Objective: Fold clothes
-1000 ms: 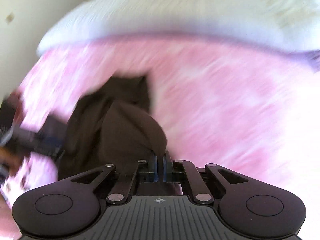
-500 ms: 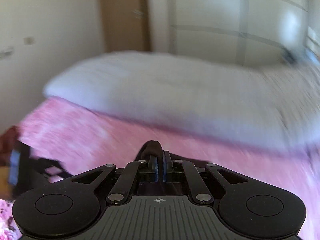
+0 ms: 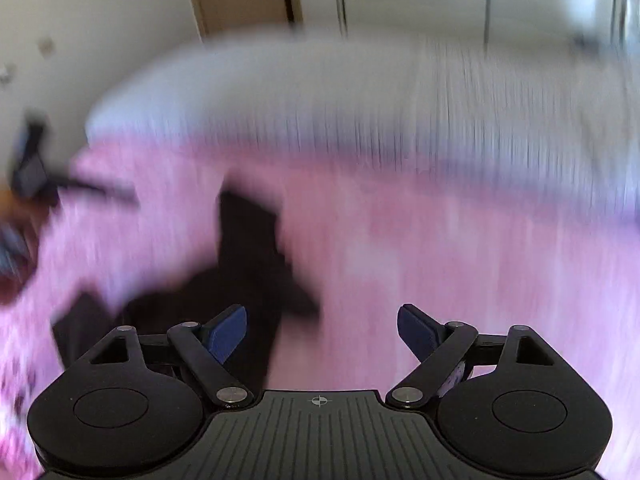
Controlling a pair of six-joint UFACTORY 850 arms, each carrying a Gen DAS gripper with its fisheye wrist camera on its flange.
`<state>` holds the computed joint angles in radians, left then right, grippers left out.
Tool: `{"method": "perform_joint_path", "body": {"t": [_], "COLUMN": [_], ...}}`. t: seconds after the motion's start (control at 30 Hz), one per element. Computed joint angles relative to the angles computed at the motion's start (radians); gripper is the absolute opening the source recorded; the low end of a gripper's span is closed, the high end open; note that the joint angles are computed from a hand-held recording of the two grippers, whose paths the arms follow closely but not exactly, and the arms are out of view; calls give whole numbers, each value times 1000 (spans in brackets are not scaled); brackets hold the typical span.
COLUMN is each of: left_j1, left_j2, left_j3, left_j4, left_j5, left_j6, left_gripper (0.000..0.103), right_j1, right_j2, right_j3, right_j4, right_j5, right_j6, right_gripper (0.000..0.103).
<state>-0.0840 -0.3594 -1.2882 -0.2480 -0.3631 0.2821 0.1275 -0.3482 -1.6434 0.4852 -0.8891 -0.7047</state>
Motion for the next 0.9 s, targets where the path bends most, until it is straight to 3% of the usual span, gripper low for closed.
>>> {"method": "perform_joint_path", "body": {"t": [0.03, 0.13, 0.23, 0.33, 0.37, 0.4, 0.43, 0.47, 0.67, 0.8, 0.87, 0.9], "left_j1": [-3, -47, -122, -197, -215, -223, -217, -203, -72, 5, 32, 38], "left_j2": [5, -21, -96, -196, -224, -234, -221, -202, -31, 65, 47, 25], "left_j3": [12, 23, -13, -92, -113, -117, -113, -108, -74, -44, -52, -61], "left_j4": [-68, -218, -220, -6, 83, 131, 136, 109, -93, -258, -337, -314], "left_j5": [-18, -72, -97, -95, -89, -67, -47, -31, 43, 87, 92, 95], "left_j6": [92, 316, 387, 230, 159, 129, 104, 91, -19, 23, 22, -24], "left_gripper": [49, 64, 67, 65, 60, 48, 25, 10, 6, 7, 12, 24], "right_j1": [-1, 5, 8, 2, -2, -8, -14, -19, -79, -132, -147, -151], "right_j2": [16, 46, 66, 47, 33, 28, 28, 29, 44, -2, -70, -109], "right_j3": [50, 157, 239, 261, 254, 249, 249, 243, 79, -130, -240, -298], "right_j4": [-23, -38, -37, -31, -29, -30, -31, -37, -34, -62, -81, -95], "right_j5": [-23, -64, -39, -9, -7, -5, -4, -6, -76, -91, -72, -62], "right_j6": [8, 2, 16, 105, 147, 176, 195, 211, 175, 338, 399, 423], "right_gripper": [86, 86, 86, 84, 63, 30, 13, 5, 3, 3, 3, 6]}}
